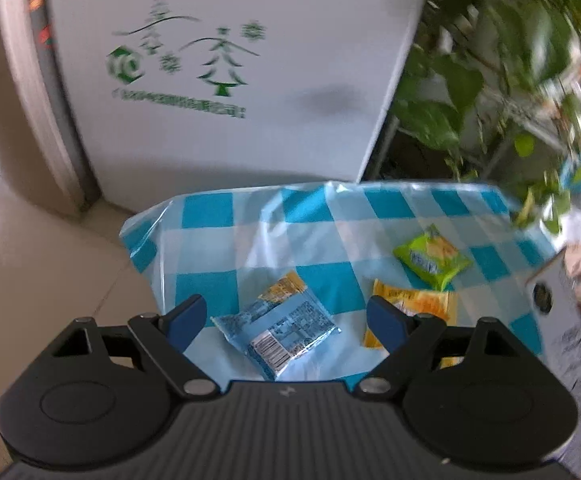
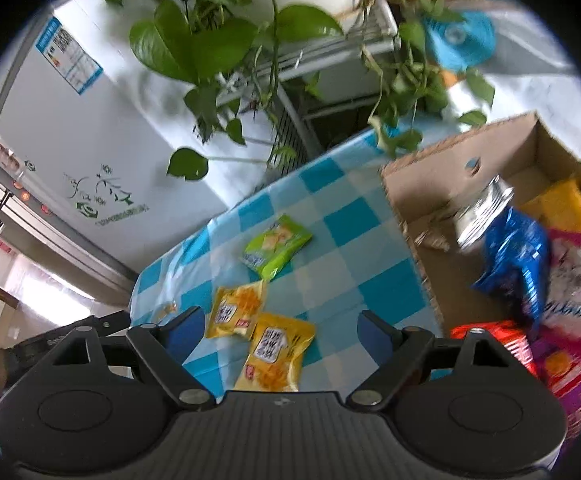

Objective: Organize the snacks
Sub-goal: 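Withdraw both tools from the box back over the remaining snacks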

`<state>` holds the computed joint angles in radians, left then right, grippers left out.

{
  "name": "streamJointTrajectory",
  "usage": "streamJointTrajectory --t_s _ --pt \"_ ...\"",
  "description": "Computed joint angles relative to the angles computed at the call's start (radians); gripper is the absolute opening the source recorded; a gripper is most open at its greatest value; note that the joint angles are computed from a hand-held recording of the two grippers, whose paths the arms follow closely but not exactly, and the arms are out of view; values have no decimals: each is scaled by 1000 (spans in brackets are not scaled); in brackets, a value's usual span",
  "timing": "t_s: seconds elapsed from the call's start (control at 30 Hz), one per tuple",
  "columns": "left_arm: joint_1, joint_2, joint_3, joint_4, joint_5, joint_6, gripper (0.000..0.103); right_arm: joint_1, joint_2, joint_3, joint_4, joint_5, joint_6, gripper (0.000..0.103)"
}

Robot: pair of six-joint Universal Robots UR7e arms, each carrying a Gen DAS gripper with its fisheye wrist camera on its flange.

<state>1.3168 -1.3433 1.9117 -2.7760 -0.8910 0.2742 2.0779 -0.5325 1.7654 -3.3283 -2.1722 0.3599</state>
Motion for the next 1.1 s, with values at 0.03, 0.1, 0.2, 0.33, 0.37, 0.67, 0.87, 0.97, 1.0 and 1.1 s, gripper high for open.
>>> streamJointTrajectory --t_s 0.03,0.1,0.2,0.33,0.37,0.67,0.87,0.97,1.0,1.1 --pt "3 3 -3 7 -11 29 87 -2 2 -3 13 5 12 88" --pt "10 8 -9 23 -36 96 87 -5 8 -12 34 7 35 88" --pt "28 17 -18 56 -72 193 87 -10 21 -26 75 0 70 88" --pt "49 32 -34 94 -87 317 87 -18 45 -56 142 0 108 88" --pt "54 34 -36 97 -93 347 87 -19 53 -65 158 -2 113 88" --pt "103 67 -87 122 -152 497 87 -17 124 -159 269 -17 115 88" --pt "121 94 -122 146 -194 527 86 -12 166 -209 288 -39 91 88" --pt "125 109 -134 152 -198 536 86 -7 189 -236 303 -68 89 88" --pt "126 113 -137 158 -200 535 86 -6 195 -243 308 -74 88 88" --pt "125 125 -133 154 -181 559 86 -1 215 -263 313 -89 76 88"
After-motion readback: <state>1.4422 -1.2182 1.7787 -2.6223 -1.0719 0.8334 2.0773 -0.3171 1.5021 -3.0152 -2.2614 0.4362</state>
